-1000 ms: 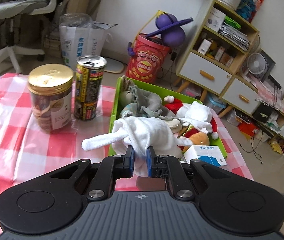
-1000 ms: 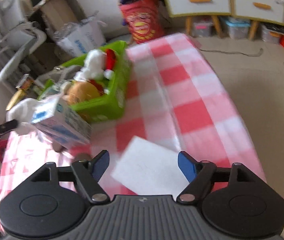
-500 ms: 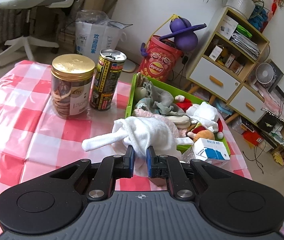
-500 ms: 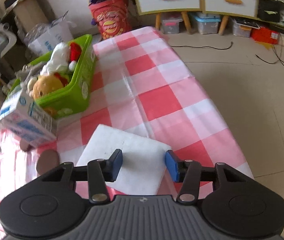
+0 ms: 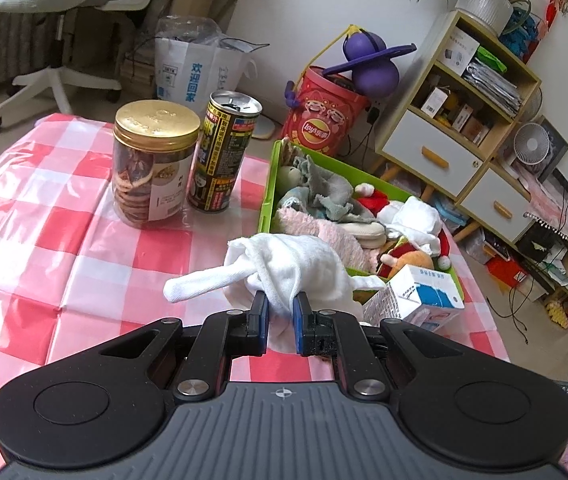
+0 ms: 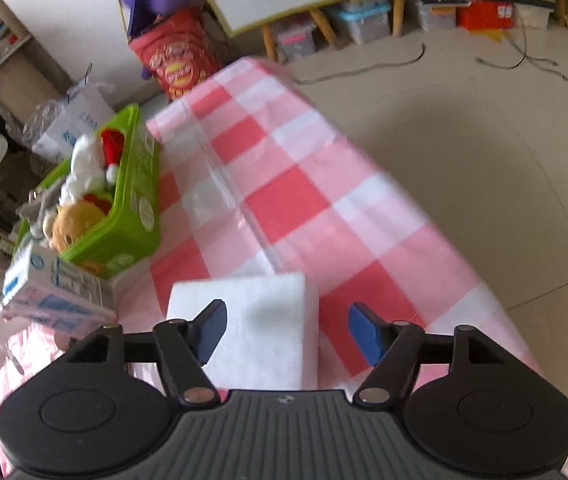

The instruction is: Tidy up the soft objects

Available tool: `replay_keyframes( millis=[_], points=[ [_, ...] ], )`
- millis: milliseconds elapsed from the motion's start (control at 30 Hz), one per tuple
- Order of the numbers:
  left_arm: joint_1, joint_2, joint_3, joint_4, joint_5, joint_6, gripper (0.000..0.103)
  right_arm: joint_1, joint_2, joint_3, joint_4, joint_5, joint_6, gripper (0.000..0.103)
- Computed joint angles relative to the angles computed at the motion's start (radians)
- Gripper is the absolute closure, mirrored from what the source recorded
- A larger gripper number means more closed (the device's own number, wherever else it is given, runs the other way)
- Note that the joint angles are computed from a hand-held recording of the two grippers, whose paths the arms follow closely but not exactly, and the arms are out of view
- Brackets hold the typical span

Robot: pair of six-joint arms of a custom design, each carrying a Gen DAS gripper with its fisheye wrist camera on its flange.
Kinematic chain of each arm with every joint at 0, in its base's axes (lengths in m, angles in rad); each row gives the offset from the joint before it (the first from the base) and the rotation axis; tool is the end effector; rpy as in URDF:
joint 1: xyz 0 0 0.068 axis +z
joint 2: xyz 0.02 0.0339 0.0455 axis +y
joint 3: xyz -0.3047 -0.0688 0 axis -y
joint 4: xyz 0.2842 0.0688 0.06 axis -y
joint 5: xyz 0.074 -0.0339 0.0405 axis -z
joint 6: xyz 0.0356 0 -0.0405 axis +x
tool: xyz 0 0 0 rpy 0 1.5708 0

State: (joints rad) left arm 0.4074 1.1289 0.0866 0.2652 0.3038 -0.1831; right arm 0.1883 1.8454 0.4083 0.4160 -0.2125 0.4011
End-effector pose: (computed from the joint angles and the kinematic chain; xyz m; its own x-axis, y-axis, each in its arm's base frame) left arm 0.1528 0.0543 0.0980 -0.5999 -0.4481 -0.6628 -0.2964 0.8940 -0.3361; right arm 0.2509 0.0554 0.0403 -0.8848 0.2199 -0.4107 0.0589 0.9273 0.3695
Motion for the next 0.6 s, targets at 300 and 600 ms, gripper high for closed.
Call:
replay_keyframes(
  millis=[300,600],
  points=[
    [0.021,-0.042,-0.009,-0.014,-0.005,0.009,0.094,0.015,0.010,-0.014,0.060,-0.081,0.006,0.092],
    [-0.031,0.082,0.068,0.068,-0.029,-0.006,0.094,0.043,-0.153,0.116,-0.063,-0.122,0.097,0.092]
  ],
)
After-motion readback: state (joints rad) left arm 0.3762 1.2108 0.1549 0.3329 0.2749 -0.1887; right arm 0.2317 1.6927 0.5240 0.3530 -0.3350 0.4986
